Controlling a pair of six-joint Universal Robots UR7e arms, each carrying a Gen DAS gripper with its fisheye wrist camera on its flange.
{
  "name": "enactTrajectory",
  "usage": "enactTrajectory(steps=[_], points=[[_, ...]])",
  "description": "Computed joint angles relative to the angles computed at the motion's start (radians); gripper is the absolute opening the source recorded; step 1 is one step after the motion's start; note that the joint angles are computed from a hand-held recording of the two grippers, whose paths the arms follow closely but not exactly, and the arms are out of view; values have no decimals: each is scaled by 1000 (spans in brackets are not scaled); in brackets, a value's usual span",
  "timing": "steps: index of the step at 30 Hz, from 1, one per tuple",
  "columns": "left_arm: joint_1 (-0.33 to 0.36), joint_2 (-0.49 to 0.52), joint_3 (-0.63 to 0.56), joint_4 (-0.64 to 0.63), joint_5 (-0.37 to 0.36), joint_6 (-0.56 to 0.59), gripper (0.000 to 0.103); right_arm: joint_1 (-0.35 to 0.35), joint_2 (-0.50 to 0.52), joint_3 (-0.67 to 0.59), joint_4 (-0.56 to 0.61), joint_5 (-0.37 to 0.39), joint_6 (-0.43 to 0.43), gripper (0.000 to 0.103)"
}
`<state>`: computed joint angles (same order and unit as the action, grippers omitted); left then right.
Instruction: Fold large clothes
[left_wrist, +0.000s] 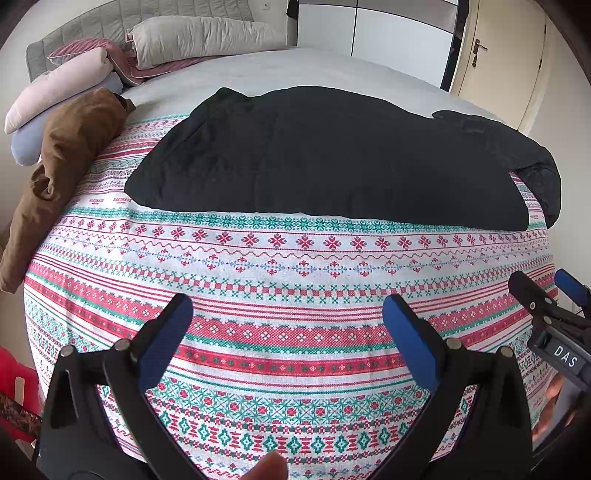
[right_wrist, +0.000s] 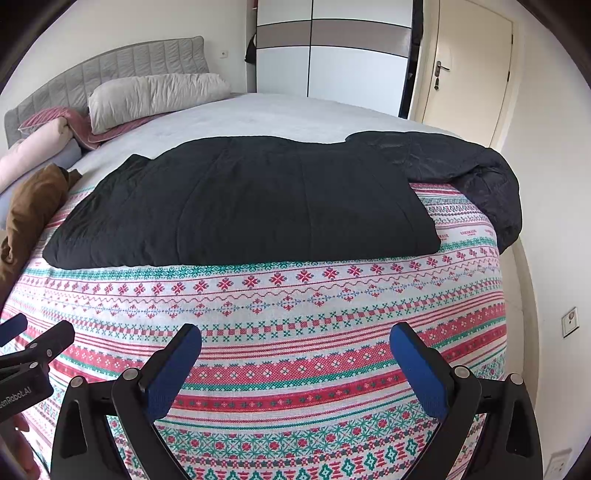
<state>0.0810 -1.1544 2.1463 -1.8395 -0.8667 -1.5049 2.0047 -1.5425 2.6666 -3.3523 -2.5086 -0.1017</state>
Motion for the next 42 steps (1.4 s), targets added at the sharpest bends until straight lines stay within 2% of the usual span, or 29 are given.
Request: enactTrajectory(steps=[42], points=[[-2,-2,0,10,0,0,102,-11,-2,2,14,10,9,103]])
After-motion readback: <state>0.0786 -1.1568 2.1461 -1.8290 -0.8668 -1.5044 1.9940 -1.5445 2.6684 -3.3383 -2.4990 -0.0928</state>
